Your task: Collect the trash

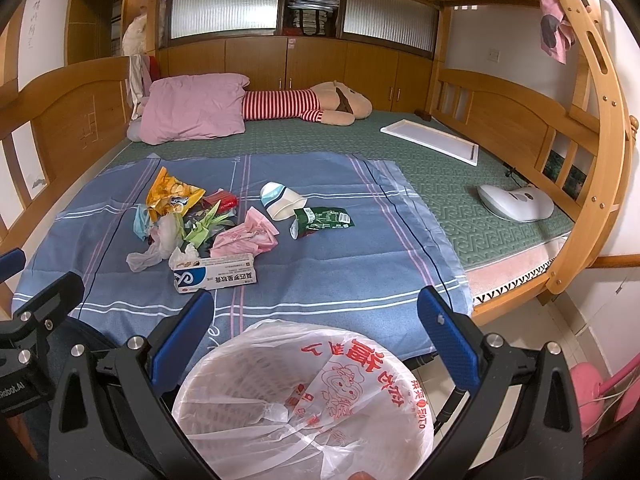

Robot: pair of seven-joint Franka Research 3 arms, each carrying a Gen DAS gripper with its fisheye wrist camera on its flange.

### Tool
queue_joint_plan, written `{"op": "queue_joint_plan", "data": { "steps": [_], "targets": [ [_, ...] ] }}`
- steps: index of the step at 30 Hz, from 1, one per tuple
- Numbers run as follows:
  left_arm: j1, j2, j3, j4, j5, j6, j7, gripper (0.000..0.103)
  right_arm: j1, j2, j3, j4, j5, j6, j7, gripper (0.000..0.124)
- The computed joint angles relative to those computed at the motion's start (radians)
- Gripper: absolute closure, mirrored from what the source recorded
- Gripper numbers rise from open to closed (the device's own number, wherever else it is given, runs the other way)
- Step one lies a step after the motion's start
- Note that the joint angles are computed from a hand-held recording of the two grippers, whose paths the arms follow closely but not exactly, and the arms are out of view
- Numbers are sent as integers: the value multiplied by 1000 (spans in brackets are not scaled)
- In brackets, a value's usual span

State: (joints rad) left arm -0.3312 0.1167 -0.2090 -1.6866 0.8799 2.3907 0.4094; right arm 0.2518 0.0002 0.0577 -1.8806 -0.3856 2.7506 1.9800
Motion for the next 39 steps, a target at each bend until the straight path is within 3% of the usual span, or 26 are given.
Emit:
{"op": "queue_joint_plan", "data": {
  "steps": [39],
  "targets": [
    [7, -3, 0, -10, -13, 5, 1, 3, 17, 14, -3, 10, -3, -19, 0, 24]
  ]
}}
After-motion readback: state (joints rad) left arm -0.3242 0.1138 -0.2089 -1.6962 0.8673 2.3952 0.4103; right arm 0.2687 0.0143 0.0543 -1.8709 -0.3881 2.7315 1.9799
